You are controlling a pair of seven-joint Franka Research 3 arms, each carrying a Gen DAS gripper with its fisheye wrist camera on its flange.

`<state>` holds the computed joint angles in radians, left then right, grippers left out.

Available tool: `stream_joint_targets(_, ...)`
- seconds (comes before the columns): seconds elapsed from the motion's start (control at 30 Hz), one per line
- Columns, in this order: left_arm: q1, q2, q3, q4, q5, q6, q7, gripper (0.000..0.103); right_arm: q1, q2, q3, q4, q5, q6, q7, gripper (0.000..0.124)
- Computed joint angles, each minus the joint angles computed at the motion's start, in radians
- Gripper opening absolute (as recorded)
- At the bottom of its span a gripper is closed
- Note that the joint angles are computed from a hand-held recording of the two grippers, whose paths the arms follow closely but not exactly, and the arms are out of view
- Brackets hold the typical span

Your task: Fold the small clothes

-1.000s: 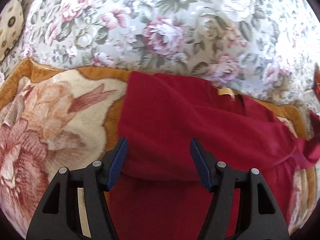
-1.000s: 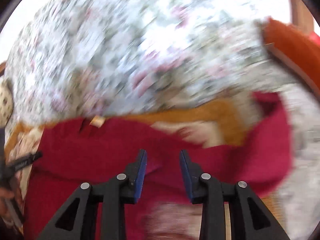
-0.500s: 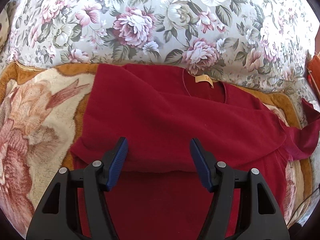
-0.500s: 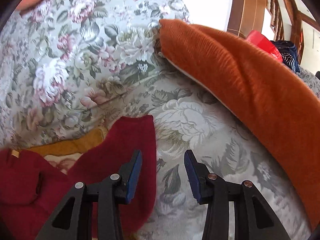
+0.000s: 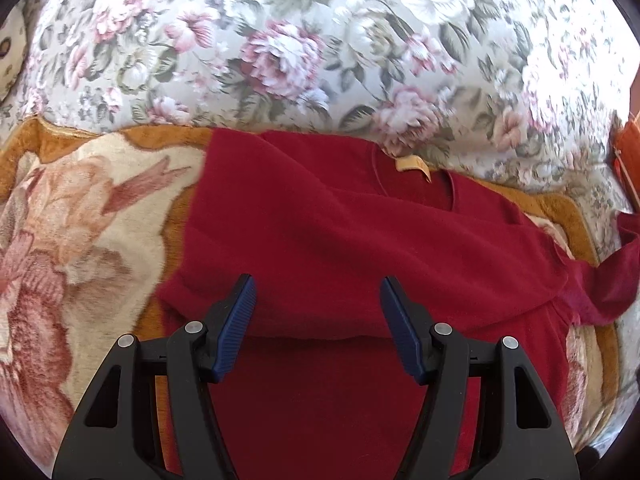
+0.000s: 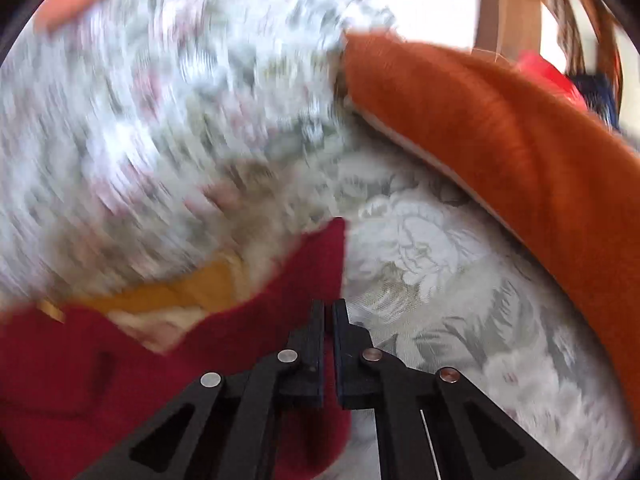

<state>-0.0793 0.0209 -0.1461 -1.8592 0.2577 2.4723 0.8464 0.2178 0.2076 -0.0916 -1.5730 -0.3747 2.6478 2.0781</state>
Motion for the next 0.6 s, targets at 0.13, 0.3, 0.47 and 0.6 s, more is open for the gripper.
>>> stream_joint_targets(0.13, 0.016, -0.036, 0.013, -0.030, -0.004, 0.023, -0.034, 0.064, -0.029, -0.108, 0.064, -0.081, 0.185, 0.135, -0.134, 0.003)
stream_joint_targets(0.3, 0.036, -0.083, 0.021, -0.076, 0.003, 0.061, -0.076, 0.064, -0.007, -0.099, 0.173, -0.008, 0.549, 0.179, -0.494, 0.003)
stream_joint_targets(0.47, 0.057, -0.118, 0.032, -0.115, -0.001, 0.081, -0.094, 0.064, 0.063, 0.037, 0.273, 0.160, 0.804, 0.105, -0.780, 0.003)
stream_joint_targets(0.6, 0.063, -0.123, 0.038, -0.136, -0.035, 0.103, -0.078, 0.064, 0.168, 0.199, 0.292, 0.298, 0.792, 0.034, -0.814, 0.003)
